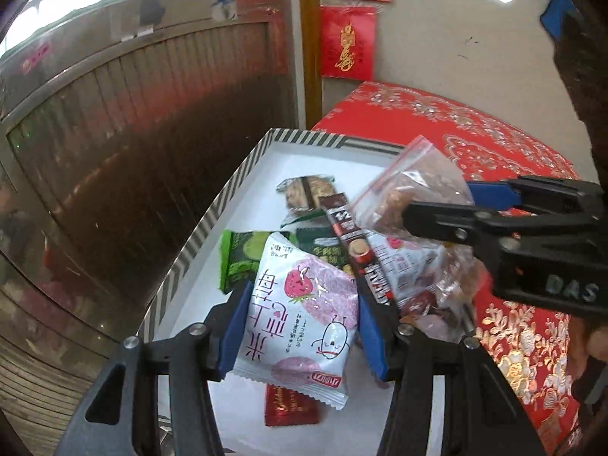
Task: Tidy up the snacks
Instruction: 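Carry the biscuit pack and zip bag over the white tray with both tools, then open both tools to drop the biscuit pack and zip bag into the tray, then move both tools back to the red candy and blue pack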
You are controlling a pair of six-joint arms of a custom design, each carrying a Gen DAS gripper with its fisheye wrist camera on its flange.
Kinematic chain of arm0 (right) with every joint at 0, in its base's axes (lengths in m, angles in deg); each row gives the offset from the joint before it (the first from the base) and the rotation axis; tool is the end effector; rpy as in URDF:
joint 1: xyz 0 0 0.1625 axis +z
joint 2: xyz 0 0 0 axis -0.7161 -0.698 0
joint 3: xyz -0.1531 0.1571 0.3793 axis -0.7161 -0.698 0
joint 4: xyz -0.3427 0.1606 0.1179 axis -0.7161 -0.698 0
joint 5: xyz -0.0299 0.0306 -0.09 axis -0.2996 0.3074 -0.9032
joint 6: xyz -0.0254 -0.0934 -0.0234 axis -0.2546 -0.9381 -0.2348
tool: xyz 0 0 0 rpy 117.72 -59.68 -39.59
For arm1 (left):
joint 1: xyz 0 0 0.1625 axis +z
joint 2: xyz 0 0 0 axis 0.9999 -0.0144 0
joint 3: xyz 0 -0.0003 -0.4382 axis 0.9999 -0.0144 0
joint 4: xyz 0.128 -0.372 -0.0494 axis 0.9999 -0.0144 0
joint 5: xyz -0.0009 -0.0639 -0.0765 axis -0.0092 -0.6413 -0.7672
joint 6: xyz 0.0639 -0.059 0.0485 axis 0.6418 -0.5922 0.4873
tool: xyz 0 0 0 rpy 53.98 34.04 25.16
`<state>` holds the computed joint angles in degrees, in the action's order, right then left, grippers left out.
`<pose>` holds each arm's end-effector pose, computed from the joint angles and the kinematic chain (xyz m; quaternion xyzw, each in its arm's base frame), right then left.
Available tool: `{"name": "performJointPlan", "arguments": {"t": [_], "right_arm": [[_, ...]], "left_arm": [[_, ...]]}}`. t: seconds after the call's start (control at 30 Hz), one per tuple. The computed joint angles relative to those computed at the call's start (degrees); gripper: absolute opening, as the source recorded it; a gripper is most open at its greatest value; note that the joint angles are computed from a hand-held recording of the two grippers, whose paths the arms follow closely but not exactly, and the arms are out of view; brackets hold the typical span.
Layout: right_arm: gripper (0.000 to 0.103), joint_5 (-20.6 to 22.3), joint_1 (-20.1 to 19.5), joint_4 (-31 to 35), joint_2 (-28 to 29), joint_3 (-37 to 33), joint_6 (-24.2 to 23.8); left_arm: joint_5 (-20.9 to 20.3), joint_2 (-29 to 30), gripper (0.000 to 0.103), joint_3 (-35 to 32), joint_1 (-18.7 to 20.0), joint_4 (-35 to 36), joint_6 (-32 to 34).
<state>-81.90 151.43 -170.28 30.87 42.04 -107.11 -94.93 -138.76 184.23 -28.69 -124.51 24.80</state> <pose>0.2859 -0.6804 0.0497 0.2508 -0.9044 0.2621 0.2248 -0.1358 -0.6524 0.1798 0.2402 0.8686 -0.2801 0.3308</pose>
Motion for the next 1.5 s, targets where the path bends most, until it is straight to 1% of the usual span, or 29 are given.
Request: {"name": "performJointPlan", "arguments": {"t": [0.17, 0.3, 0.5, 0.57, 0.63, 0.67, 0.73, 0.83, 0.93, 1.1, 1.23, 1.33, 1.5], "right_arm": [[0.049, -0.35, -0.27, 3.08, 2.58, -3.85, 0.0], [0.049, -0.52, -0.48, 4.78, 3.67, -5.62, 0.37], [0.05, 0.29, -1.14, 6.49, 4.21, -6.56, 1.91], [0.052, 0.36, -1.09, 6.13, 4.22, -6.54, 2.3], [0.054, 0.66, -1.07, 5.86, 4.1, -6.53, 2.73], [0.061, 0.86, -1.02, 5.11, 3.95, -6.23, 2.74], [0.068, 1.56, -0.94, 2.62, 3.41, -5.09, 2.57], [0.068, 3.18, -0.95, 0.35, 2.39, -3.38, 2.65], [0.068, 2.13, -0.67, -1.14, 1.58, -1.74, 2.31], [0.068, 1.8, -0.96, -5.33, -1.14, 3.25, 2.32], [0.068, -0.53, -1.22, -8.82, -3.47, 7.16, 2.33], [0.068, -1.46, -1.78, -10.45, -5.15, 9.5, 2.32], [0.068, -4.48, -2.55, -13.37, -7.99, 13.84, 1.88]], "left_arm": [[0.02, -0.03, 0.056, -0.25, 0.8, 0.86, -0.44], [0.19, 0.24, 0.056, -0.7, 1.27, 1.62, -0.84], [1.31, 0.95, 0.057, -1.24, 1.4, 1.75, -1.52], [1.5, 1.12, 0.058, -1.85, 1.58, 2.81, -2.71], [1.82, 1.21, 0.066, -2.19, 1.69, 3.24, -3.54], [2.18, 1.25, 0.068, -2.15, 1.65, 2.93, -3.65], [2.33, 1.14, 0.077, -1.94, 1.54, 2.16, -3.56], [2.4, 1.09, 0.082, -1.75, 1.26, 1.06, -3.44], [3.21, 1.42, 0.086, -1.4, 0.6, -0.63, -2.78], [3.26, 1.88, 0.089, -0.66, -0.59, -1.98, -2.1], [3.3, 2.69, 0.092, -0.41, -1.69, -2.61, -1.62], [2.95, 3.39, 0.093, -0.5, -2.55, -2.39, -1.44], [1.23, 4.65, 0.094, -0.9, -4.02, -0.91, -2.32]]}}
